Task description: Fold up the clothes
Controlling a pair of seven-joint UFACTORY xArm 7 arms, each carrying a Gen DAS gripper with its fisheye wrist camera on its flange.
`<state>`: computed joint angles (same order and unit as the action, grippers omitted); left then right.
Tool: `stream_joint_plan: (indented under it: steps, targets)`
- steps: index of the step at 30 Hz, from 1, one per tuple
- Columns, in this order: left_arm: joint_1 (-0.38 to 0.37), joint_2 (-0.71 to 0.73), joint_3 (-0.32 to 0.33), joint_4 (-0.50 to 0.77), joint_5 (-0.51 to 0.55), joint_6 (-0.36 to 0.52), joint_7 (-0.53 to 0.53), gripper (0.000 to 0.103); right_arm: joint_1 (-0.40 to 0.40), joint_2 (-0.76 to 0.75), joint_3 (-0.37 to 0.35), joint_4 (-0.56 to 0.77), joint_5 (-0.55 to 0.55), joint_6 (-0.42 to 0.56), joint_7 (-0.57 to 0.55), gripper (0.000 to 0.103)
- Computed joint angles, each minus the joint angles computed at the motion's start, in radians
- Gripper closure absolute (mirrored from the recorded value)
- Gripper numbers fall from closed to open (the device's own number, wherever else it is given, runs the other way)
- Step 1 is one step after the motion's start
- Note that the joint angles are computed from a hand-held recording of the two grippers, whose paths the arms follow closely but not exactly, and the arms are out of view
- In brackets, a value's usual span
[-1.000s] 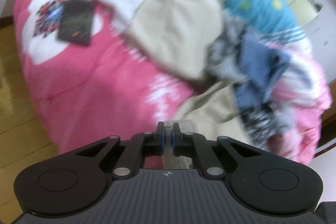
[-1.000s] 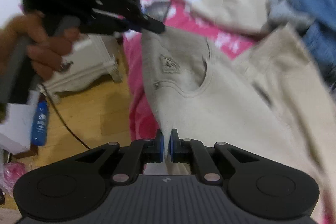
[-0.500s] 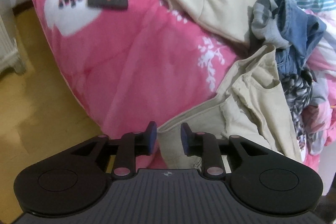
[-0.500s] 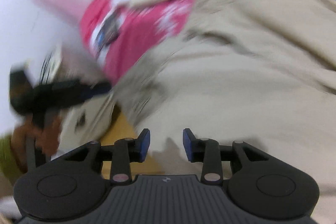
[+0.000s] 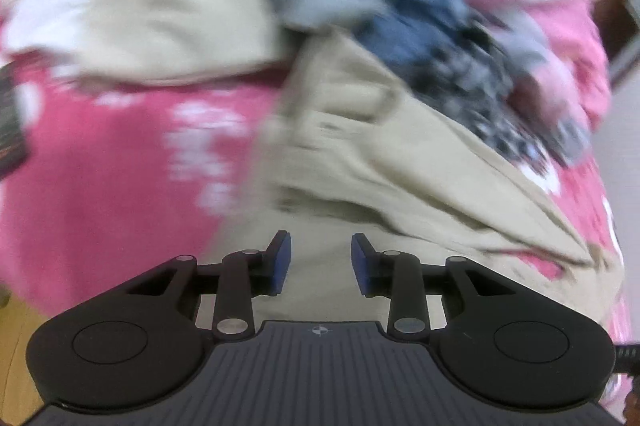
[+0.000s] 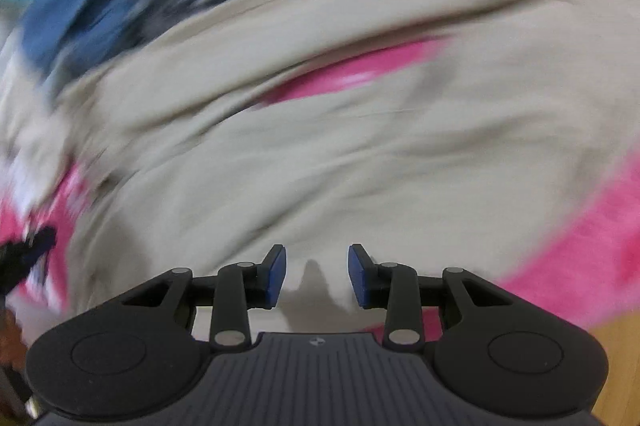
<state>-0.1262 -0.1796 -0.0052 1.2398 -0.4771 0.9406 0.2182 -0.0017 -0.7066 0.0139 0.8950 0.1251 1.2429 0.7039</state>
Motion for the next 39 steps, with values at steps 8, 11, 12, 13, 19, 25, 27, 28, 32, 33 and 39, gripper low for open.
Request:
stream_joint_plan:
  steps: [8, 11, 12, 13, 19, 25, 27, 28, 32, 33, 39]
  targets:
    - [-0.152, -0.027, -0.122, -0.030, 0.012, 0.011, 0.009, 0.068, -0.261, -0.171, -0.150, -0.086, -0.183, 0.023, 0.066, 0.066]
    - [-0.216, -0.008, -0.173, -0.027, 0.038, -0.013, -0.035, 0.068, -0.336, -0.181, -0.253, -0.073, -0.198, -0.012, 0.015, 0.066]
    - [-0.238, 0.006, -0.188, -0.018, 0.039, -0.025, -0.055, 0.068, -0.357, -0.172, -0.279, -0.065, -0.203, -0.024, -0.005, 0.066]
    - [-0.261, 0.024, -0.205, -0.006, 0.041, -0.041, -0.078, 0.068, -0.378, -0.160, -0.303, -0.055, -0.205, -0.038, -0.024, 0.066]
    - [-0.391, 0.185, -0.292, 0.117, 0.172, -0.098, -0.256, 0.067, -0.446, 0.036, -0.482, 0.036, -0.126, -0.175, -0.150, 0.055]
    - [-0.484, 0.279, -0.301, 0.209, 0.390, -0.030, -0.438, 0.067, -0.356, 0.260, -0.663, 0.163, 0.123, -0.211, -0.394, 0.055]
    - [-0.493, 0.280, -0.296, 0.211, 0.404, -0.014, -0.460, 0.067, -0.326, 0.321, -0.698, 0.201, 0.190, -0.178, -0.491, 0.055]
    - [-0.496, 0.276, -0.295, 0.209, 0.407, -0.006, -0.471, 0.067, -0.321, 0.338, -0.705, 0.209, 0.213, -0.164, -0.531, 0.056]
    - [-0.501, 0.252, -0.296, 0.199, 0.399, 0.025, -0.464, 0.067, -0.379, 0.339, -0.667, 0.186, 0.195, -0.165, -0.591, 0.085]
    - [-0.498, 0.246, -0.297, 0.198, 0.381, 0.029, -0.446, 0.067, -0.401, 0.332, -0.660, 0.181, 0.195, -0.159, -0.588, 0.088]
    - [-0.490, 0.224, -0.310, 0.190, 0.169, 0.030, -0.219, 0.061, -0.536, 0.305, -0.625, 0.157, 0.185, -0.107, -0.575, 0.091]
